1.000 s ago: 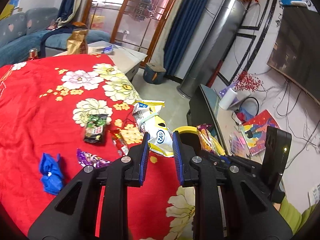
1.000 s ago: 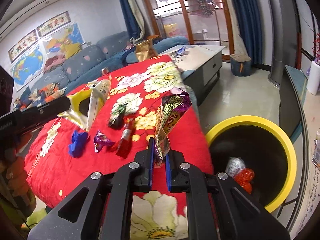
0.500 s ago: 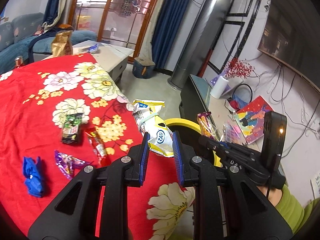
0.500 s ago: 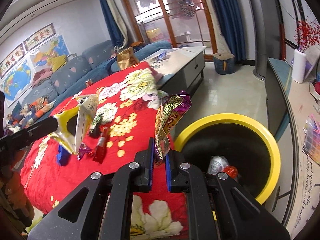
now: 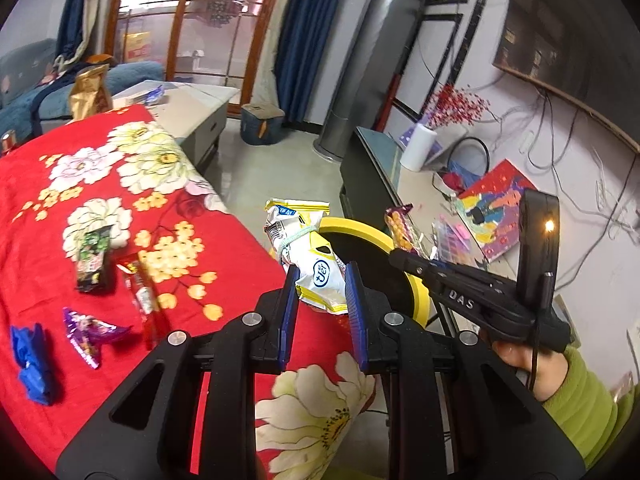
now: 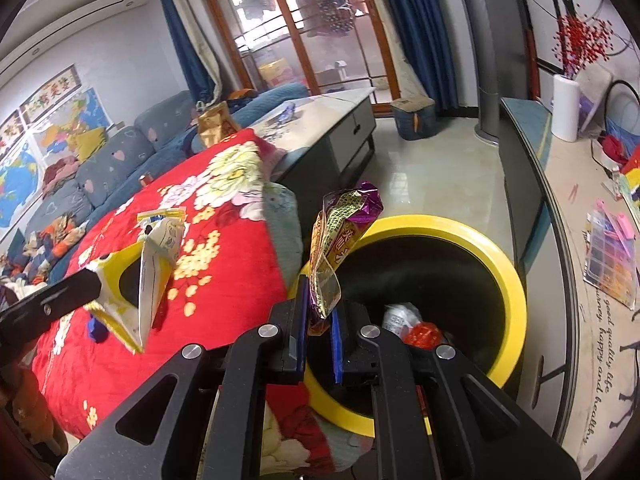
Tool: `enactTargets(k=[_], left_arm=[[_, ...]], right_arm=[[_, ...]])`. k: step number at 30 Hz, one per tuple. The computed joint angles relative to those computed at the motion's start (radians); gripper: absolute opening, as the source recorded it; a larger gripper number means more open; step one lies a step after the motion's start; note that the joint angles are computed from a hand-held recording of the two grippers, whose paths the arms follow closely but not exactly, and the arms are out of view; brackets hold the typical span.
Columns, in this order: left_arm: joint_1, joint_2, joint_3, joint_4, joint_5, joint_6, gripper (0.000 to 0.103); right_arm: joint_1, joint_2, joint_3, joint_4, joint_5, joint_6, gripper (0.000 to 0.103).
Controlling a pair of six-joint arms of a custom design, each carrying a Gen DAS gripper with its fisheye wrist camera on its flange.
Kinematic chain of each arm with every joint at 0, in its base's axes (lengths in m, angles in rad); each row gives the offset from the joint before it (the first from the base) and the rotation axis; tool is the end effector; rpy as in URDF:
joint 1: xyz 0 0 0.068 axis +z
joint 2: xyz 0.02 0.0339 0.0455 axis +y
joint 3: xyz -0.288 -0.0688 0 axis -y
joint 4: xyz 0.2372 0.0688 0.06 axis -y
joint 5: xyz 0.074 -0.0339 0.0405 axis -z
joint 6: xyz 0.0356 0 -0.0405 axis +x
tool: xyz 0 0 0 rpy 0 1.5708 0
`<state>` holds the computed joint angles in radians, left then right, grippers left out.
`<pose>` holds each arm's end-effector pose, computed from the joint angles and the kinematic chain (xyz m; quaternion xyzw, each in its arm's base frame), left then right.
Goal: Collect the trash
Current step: 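Carry the gold wrapper and white snack bag in both tools over the bin, then open both tools over the bin, dropping the gold wrapper and snack bag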
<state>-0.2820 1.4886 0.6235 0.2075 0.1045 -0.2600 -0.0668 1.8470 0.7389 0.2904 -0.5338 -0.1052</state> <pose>0.2703 -0.0822 0.1920 0.0329 0.8960 -0.1630 0.4117 0.3301 -0.0039 0.1288 -0.1142 0.8950 0.2139 0.3744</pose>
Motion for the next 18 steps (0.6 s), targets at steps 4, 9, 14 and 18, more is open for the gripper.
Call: enactTargets(k=[4,9,14,18], left_arm=[[-0.044,0.054,0.018,0.022,-0.016,0.012,0.017],[-0.070,0.096,0.037,0.039,-0.027,0.016,0.017],[-0.084,0.139,0.056,0.055,-0.033,0.017,0.017],[-0.085,0.180,0.078,0.059,-0.025,0.013,0.017]], right_arm=[[-0.025,0.029,0.013,0.003,0.001,0.002,0.009],[-0.057,0.053,0.023,0.009,-0.001,0.005,0.009],[-0.089,0.074,0.038,0.002,-0.009,0.006,0.009],[-0.104,0.100,0.057,-0.009,-0.018,0.000,0.010]])
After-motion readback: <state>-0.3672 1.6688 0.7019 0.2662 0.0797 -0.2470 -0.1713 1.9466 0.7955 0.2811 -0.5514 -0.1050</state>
